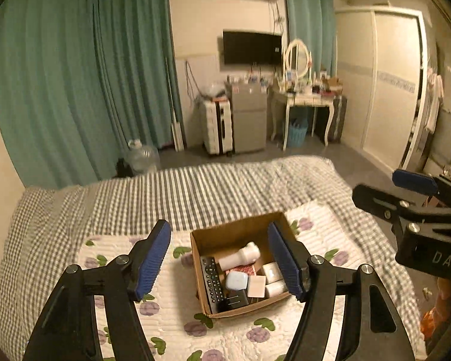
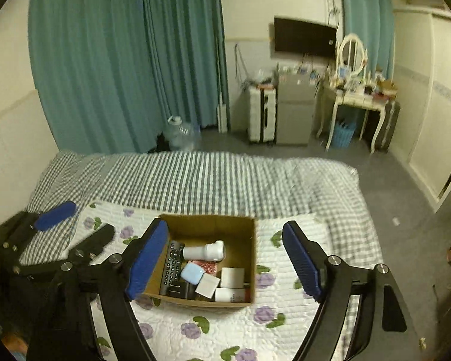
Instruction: Organize rigid objects
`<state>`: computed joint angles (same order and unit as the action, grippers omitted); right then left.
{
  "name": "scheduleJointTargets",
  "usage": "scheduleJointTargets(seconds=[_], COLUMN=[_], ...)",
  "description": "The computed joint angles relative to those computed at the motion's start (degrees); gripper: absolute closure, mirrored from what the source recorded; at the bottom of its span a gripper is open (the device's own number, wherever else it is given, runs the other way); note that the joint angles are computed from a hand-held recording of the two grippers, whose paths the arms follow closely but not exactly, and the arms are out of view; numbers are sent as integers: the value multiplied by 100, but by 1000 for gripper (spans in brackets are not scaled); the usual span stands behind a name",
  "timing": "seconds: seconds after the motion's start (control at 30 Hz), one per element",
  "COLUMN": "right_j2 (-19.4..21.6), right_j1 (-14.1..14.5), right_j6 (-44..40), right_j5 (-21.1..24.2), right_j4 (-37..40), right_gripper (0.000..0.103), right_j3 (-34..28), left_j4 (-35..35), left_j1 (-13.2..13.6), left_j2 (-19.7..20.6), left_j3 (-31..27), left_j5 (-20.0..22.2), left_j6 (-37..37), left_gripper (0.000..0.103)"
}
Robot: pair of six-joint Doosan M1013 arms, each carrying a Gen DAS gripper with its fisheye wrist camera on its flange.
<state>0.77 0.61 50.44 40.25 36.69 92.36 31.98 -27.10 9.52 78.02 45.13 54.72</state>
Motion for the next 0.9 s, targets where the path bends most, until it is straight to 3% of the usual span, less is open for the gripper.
scheduleJointTargets(seconds=[0.1, 0.23, 0.37, 0.57, 0.73, 0.9], right_j2=[-282, -631, -850, -983, -990, -916], right_j1=[-113, -299, -403, -365, -380, -270], right_j6=[-170, -713, -1314, -2077, -3239, -3307], right_j5=[-123, -366, -617, -1088, -1302, -1606], right_j4=[131, 701, 1275, 1923, 3089, 3016], right_gripper=[18, 7, 0, 0, 0, 0], right_j3=[211, 615, 998, 1531, 2016, 2254], left_j4=[349, 811, 1861, 2125, 2382, 2388], left_j1=[-130, -277, -461, -389, -330, -382], left_j2=[-229, -500, -666, -875, -966, -964], left_j3=[197, 565, 956, 1514, 1938, 2173], left_j5=[-88, -279, -358, -648, -809, -837], left_j6=[-312, -802, -1574, -2556, -3125, -3233], left_gripper=[30, 29, 29, 24, 24, 24])
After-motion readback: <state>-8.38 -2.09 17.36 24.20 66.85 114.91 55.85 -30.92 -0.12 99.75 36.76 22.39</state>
